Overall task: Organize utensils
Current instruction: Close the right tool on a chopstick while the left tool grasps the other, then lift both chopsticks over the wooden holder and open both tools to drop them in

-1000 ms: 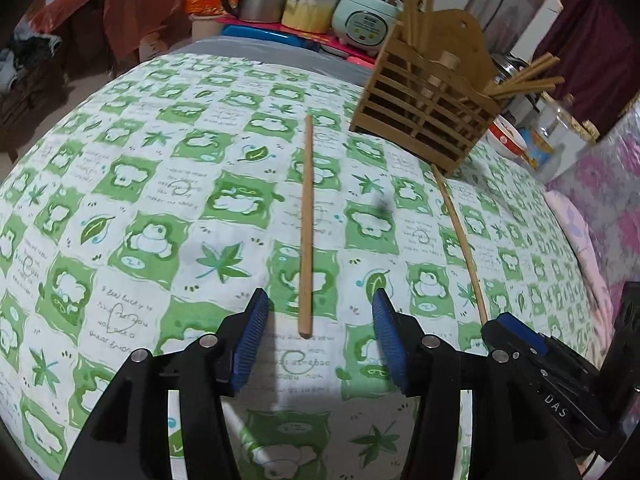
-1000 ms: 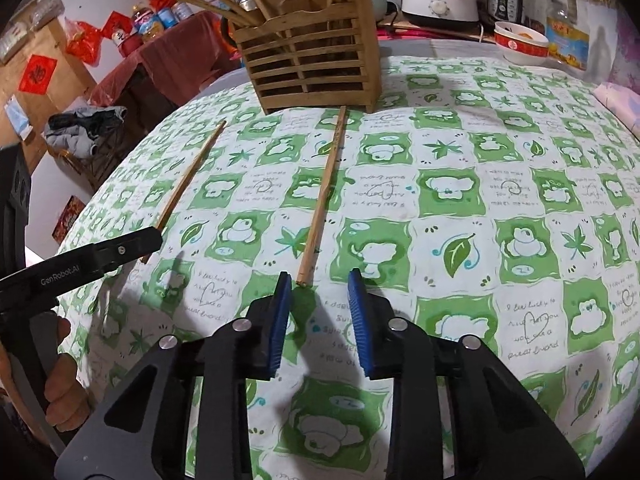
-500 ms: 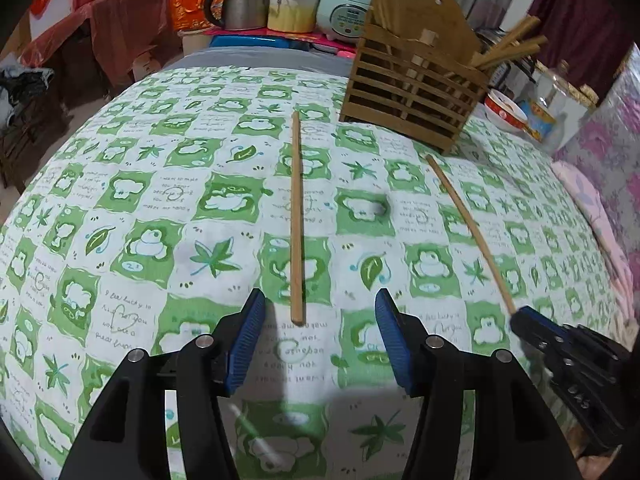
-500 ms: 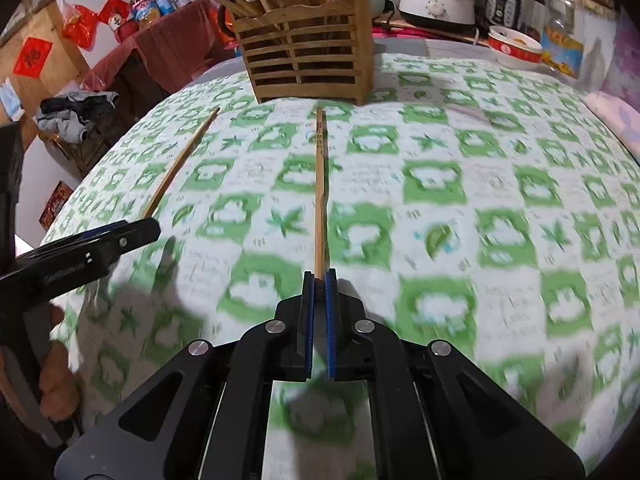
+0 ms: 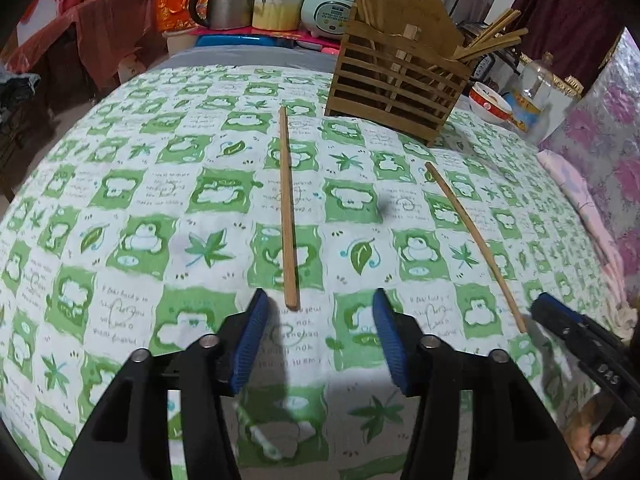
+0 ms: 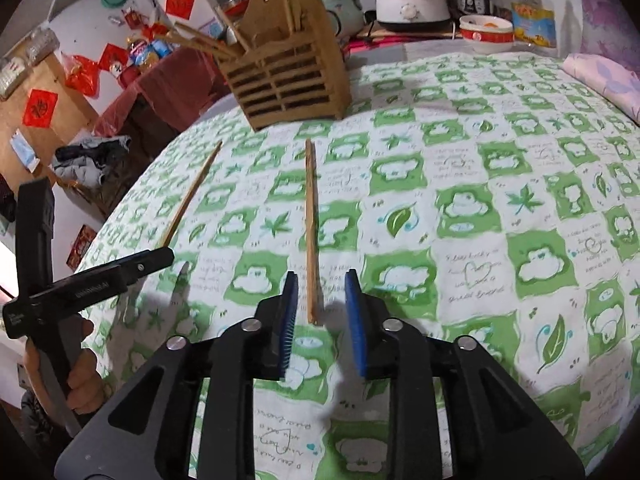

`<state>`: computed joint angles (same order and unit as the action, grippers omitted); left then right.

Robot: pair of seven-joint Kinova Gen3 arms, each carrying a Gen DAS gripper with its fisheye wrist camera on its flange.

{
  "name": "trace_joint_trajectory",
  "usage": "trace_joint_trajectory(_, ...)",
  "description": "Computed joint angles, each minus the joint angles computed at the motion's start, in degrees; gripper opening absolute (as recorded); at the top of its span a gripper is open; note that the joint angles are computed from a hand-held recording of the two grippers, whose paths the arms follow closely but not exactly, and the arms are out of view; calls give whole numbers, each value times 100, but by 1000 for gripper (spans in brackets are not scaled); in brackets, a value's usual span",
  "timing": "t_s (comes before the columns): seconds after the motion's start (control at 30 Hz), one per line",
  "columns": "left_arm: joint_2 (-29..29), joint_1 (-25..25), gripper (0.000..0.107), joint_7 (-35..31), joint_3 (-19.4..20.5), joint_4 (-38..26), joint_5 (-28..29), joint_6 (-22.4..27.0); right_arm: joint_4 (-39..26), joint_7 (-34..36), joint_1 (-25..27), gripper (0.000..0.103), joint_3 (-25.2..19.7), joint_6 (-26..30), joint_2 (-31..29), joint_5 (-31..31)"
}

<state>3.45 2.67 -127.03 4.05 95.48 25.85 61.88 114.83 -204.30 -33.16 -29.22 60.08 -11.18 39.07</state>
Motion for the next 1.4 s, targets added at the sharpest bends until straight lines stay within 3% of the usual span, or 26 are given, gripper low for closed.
trace_joint_trajectory(0.3, 48, 82, 7, 96, 34, -8, -256, -222, -4, 131, -19, 33, 97, -57, 32, -114)
trace_joint_trajectory(0.4, -117, 2, 7, -156, -13, 122, -156, -52, -21, 260, -28, 33, 114, -101, 65, -183)
trace_joint_trajectory(0.57, -466, 206, 7, -334, 39, 453, -420, -330, -245, 549, -147, 33, 167, 148, 293, -257)
trace_joint_trajectory(0.67, -424, 216, 7, -310, -32, 406, -299, -208, -333, 625, -243, 29, 243, 297, 383, -303)
trace_joint_trajectory(0.7, -387, 202, 7, -292, -52, 370, -247, -152, -413, 637, -281, 23, 246, 453, 454, -310)
trace_joint_trajectory(0.73, -354, 185, 7, -279, -67, 341, -202, -106, -458, 652, -280, 8, 232, 531, 491, -331)
trace_joint_trajectory(0.77, -325, 173, 8, -272, -72, 317, -162, -70, -454, 676, -365, 8, 324, 514, 492, -341)
trace_joint_trajectory(0.9, -332, 184, 11, -321, -43, 334, -174, -107, -413, 592, -469, 6, 381, 500, 465, -275)
trace_joint_trajectory(1.07, -284, 122, 8, -495, -80, 275, -22, 16, -321, 316, -496, 6, 294, 460, 386, -38)
trace_joint_trajectory(1.4, -490, -75, 8, -929, -254, 240, 523, 213, -429, -213, -692, 6, 44, 1073, 303, 503)
